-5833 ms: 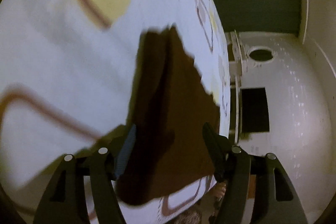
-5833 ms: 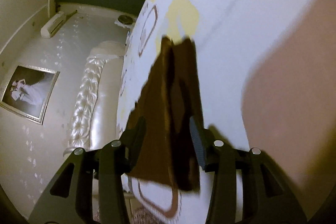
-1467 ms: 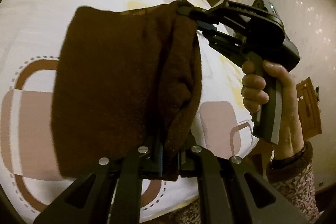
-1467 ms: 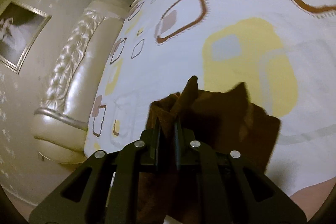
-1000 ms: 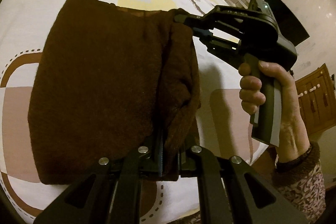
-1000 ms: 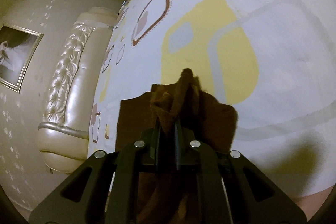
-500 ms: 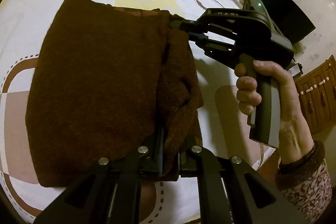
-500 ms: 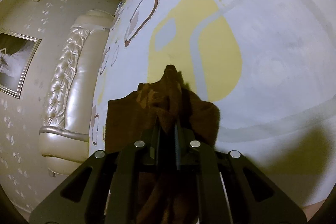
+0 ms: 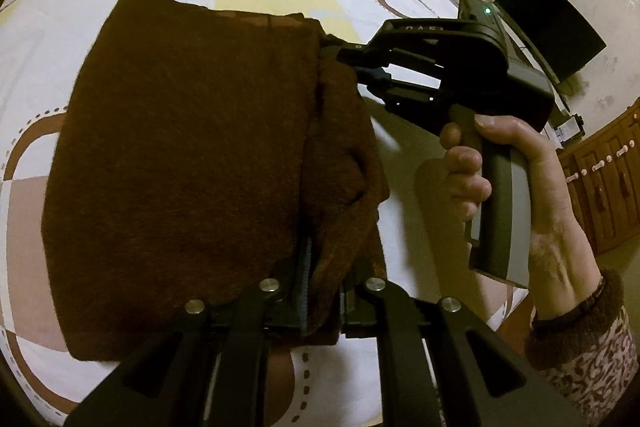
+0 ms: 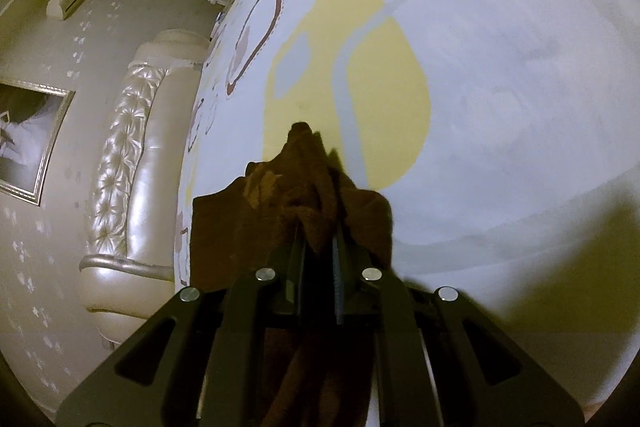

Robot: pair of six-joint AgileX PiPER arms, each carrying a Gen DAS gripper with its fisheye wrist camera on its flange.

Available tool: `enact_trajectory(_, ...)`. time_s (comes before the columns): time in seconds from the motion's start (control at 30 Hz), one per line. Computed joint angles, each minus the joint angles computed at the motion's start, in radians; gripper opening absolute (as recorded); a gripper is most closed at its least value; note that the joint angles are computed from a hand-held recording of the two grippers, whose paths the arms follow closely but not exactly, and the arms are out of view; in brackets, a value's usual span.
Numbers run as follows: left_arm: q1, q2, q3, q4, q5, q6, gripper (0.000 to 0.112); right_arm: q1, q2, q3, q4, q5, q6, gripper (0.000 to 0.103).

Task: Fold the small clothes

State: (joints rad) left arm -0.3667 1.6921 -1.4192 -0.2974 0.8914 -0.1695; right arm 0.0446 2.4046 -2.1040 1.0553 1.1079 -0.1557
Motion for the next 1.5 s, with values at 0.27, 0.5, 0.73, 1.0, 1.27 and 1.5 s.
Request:
enact_trajectory(0.27, -0.027, -0.016, 0.02, 0.012, -0.03, -0.011, 0.023, -0.008, -0.018, 0.032, 0.002, -0.007, 0.007, 0.012)
enact_trajectory(0.5, -0.055, -0.055, 0.061, -0.042, -0.058, 0.051, 0.042, -0.029, -0.05, 0.066, -0.007, -0.014, 0.01, 0.019)
enact_trajectory(0.73, 0.03, -0.162, 0.179, -0.256, -0.058, 0.247, 0.046, -0.093, -0.203, 0.282, 0.006, -0.069, -0.053, 0.041)
enact_trajectory(1.0, 0.459, -0.351, 0.46, -0.51, 0.058, 0.546, 0.046, -0.108, -0.485, 0.727, 0.146, -0.08, -0.284, 0.065)
enact_trajectory(1.27, 0.672, -0.308, 0.543, -0.619, 0.15, 0.659, 0.047, -0.035, -0.602, 0.999, 0.251, -0.104, -0.373, 0.067)
enact_trajectory(1.5, 0.669, -0.274, 0.517, -0.689, 0.159, 0.638, 0.054, 0.001, -0.708, 1.064, 0.225, -0.2, -0.347, 0.067)
